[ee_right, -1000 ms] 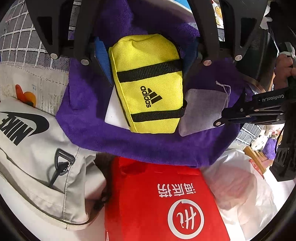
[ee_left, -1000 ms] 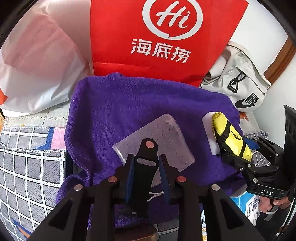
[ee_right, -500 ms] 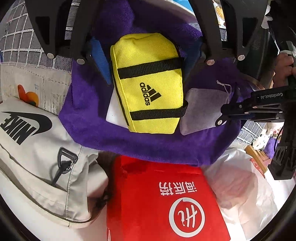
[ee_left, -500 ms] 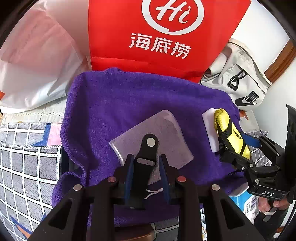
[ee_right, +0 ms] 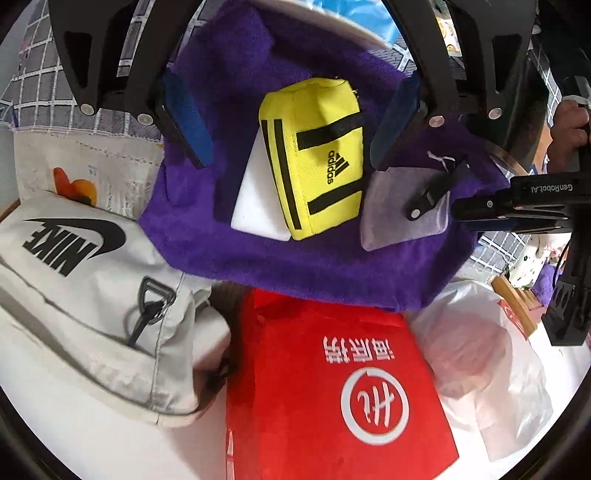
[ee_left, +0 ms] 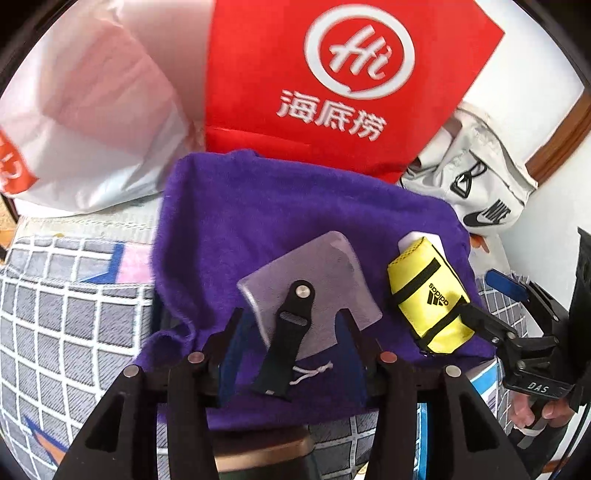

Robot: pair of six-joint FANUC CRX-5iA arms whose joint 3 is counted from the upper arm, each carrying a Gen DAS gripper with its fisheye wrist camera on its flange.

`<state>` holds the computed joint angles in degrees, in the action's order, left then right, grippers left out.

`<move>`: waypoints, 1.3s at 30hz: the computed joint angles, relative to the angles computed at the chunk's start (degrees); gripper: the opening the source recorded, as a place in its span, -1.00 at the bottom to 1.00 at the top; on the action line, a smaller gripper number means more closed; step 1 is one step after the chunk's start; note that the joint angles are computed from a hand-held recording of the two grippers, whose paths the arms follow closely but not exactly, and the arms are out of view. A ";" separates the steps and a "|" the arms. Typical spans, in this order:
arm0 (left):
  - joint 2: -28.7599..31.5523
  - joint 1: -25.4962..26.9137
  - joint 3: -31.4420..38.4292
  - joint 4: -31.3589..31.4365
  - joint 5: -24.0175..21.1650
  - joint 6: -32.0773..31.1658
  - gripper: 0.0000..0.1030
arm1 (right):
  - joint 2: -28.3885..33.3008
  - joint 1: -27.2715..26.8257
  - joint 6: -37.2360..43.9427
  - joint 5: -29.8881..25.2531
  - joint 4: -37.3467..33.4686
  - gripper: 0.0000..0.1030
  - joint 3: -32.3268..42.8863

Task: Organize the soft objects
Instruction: 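Grasp the green tissue pack with the right tool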

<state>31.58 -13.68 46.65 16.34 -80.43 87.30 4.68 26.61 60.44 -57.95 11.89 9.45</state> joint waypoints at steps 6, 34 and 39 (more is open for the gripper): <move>-6.71 1.33 -6.75 -0.65 3.57 0.10 -0.10 | -4.93 1.97 -4.46 1.17 2.07 0.69 -3.49; -38.46 10.17 -47.96 4.93 13.21 -8.48 -0.10 | -17.90 26.07 -14.38 -2.74 8.84 0.42 -19.42; -39.40 11.88 -52.07 7.27 13.28 -11.21 -0.10 | -12.81 26.54 -9.77 -7.09 8.09 0.42 -16.26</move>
